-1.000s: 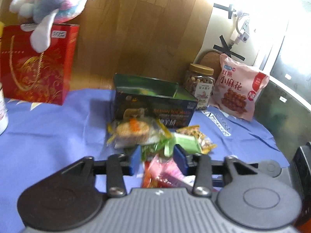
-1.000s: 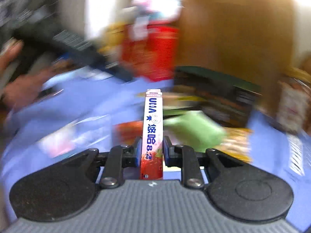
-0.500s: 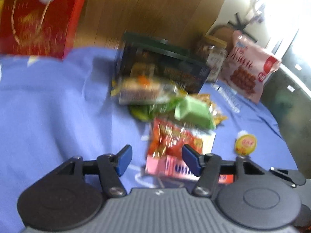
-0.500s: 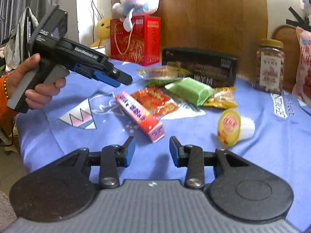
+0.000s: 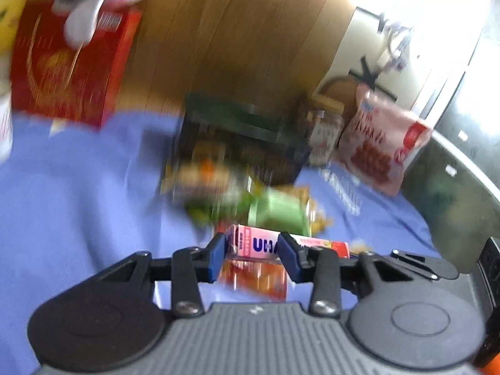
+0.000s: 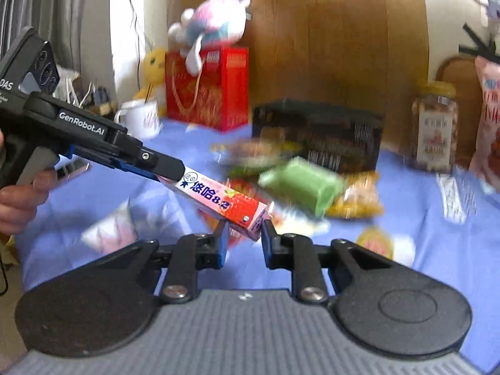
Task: Organize snacks
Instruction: 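Grasp the pink candy-stick box with the left tool and place it in the tin, then grasp the yellow-lidded cup with the left tool and drop it into the tin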
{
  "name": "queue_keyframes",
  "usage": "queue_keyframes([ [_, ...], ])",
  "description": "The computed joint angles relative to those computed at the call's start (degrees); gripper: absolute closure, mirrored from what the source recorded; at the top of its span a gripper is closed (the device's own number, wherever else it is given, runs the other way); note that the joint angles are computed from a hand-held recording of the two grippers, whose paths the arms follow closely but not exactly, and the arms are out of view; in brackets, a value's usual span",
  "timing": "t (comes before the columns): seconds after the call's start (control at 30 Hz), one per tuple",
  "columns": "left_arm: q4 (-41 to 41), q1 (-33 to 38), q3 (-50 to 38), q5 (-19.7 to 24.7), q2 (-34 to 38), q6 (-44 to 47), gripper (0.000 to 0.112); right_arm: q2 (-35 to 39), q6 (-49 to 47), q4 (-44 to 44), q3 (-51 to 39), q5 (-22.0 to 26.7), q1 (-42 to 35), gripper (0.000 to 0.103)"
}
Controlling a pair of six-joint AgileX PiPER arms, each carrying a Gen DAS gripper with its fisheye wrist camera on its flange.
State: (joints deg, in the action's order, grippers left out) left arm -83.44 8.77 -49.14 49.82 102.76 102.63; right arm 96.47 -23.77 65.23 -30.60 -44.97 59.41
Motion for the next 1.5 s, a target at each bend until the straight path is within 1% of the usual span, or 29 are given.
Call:
queue_keyframes([
  [0.1,-2.85,-3.98,-6.42,-2.13,1.73,-1.95,0.075,0.36,-4.56,-2.57,-3.84,0.42,-6.84,0.078],
  [0.17,-2.71,-6.99,-13.41,-3.79,4.97,-6.53,0.075,0.90,-3.45,-7.49,-6.15,1.93,-12.64,0.078],
  [0.27,-0.18,-10.56,-24.42,-6.12,10.66,-14.83,0.075,2.95,-4.20,-12.58,-11.59,5.97,-21.08,0.078],
  [0.37,3.08,-13.53,-34.36,-8.81,16.53,-21.69,0.075,5.94,-3.00,-16.70,-17.41,10.75,-27.69,0.078],
  [0.47,6.69,-15.66,-42.47,-11.51,22.08,-26.81,0.074,10.07,-2.77,-18.22,-23.15,14.62,-32.11,0.078],
  [0.53,10.12,-17.14,-46.80,-14.17,25.18,-30.72,0.073,12.65,-2.86,-18.20,-26.25,16.84,-33.93,0.075],
  [0.6,14.02,-19.10,-48.91,-19.03,26.73,-33.90,0.071,15.57,-4.79,-16.51,-29.61,18.38,-35.01,0.075],
  [0.63,13.96,-19.56,-48.83,-20.53,26.77,-33.16,0.071,16.25,-6.75,-14.86,-30.36,18.30,-34.84,0.075],
  [0.67,11.75,-19.49,-47.75,-20.99,26.20,-30.60,0.071,16.42,-8.87,-13.29,-30.74,18.32,-34.78,0.075],
  [0.7,7.74,-18.95,-45.84,-20.52,25.14,-26.51,0.071,15.75,-8.73,-13.29,-29.89,17.53,-34.45,0.075],
  [0.73,3.61,-18.29,-43.48,-19.66,23.82,-22.32,0.071,14.20,-6.29,-15.26,-27.94,16.90,-34.64,0.075],
  [0.8,-2.76,-16.67,-37.57,-16.43,20.50,-15.23,0.071,9.72,2.56,-21.85,-21.92,15.79,-35.54,0.075],
  [0.87,-4.94,-14.78,-32.41,-11.48,17.88,-11.24,0.071,4.12,8.91,-25.33,-14.61,14.38,-36.00,0.075],
  [0.9,-5.30,-14.16,-29.11,-9.39,16.27,-9.14,0.071,1.10,11.30,-25.85,-10.22,12.78,-35.62,0.075],
  [0.93,-4.84,-14.06,-26.50,-8.49,14.86,-8.01,0.071,-1.79,12.93,-25.12,-5.85,11.24,-34.73,0.075],
  [0.97,-4.72,-13.98,-23.04,-7.59,13.31,-5.95,0.071,-4.36,13.69,-23.22,-1.85,9.61,-33.29,0.074],
  [1.0,-4.80,-13.93,-19.72,-6.58,12.08,-4.01,0.071,-7.06,14.33,-19.75,2.92,6.92,-30.66,0.074],
  [1.07,-3.38,-13.37,-14.98,-4.59,10.78,-2.94,0.071,-9.65,15.54,-11.89,9.24,2.83,-24.42,0.070],
  [1.13,-0.92,-13.89,-11.58,-2.42,10.69,-3.71,0.071,-9.99,18.00,-4.80,13.21,-0.72,-17.90,0.070],
  [1.17,-0.29,-14.38,-9.66,-1.60,10.52,-3.30,0.071,-9.70,19.57,-2.53,14.51,-1.73,-15.30,0.070],
  [1.23,-1.22,-15.58,-5.44,-1.58,9.78,-2.07,0.071,-8.75,24.18,0.25,16.59,-2.77,-11.45,0.070],
  [1.27,-1.32,-16.07,-3.99,-1.06,9.87,-2.50,0.071,-8.24,27.73,-0.40,17.50,-3.30,-10.70,0.070],
  [1.33,-1.50,-16.92,-2.03,-0.30,10.23,-4.60,0.071,-7.41,36.78,-6.35,19.49,-4.21,-11.54,0.070],
  [1.4,-3.06,-17.91,-0.32,-0.46,10.64,-5.11,0.072,-6.90,39.50,-9.69,19.17,-3.57,-13.13,0.070],
  [1.47,-5.78,-19.33,1.32,-2.93,10.28,-4.43,0.073,-6.21,39.55,-11.69,18.52,-3.62,-13.50,0.070],
  [1.5,-7.13,-20.14,1.85,-5.20,9.85,-4.47,0.073,-6.14,39.50,-11.81,17.85,-2.91,-13.26,0.070],
])
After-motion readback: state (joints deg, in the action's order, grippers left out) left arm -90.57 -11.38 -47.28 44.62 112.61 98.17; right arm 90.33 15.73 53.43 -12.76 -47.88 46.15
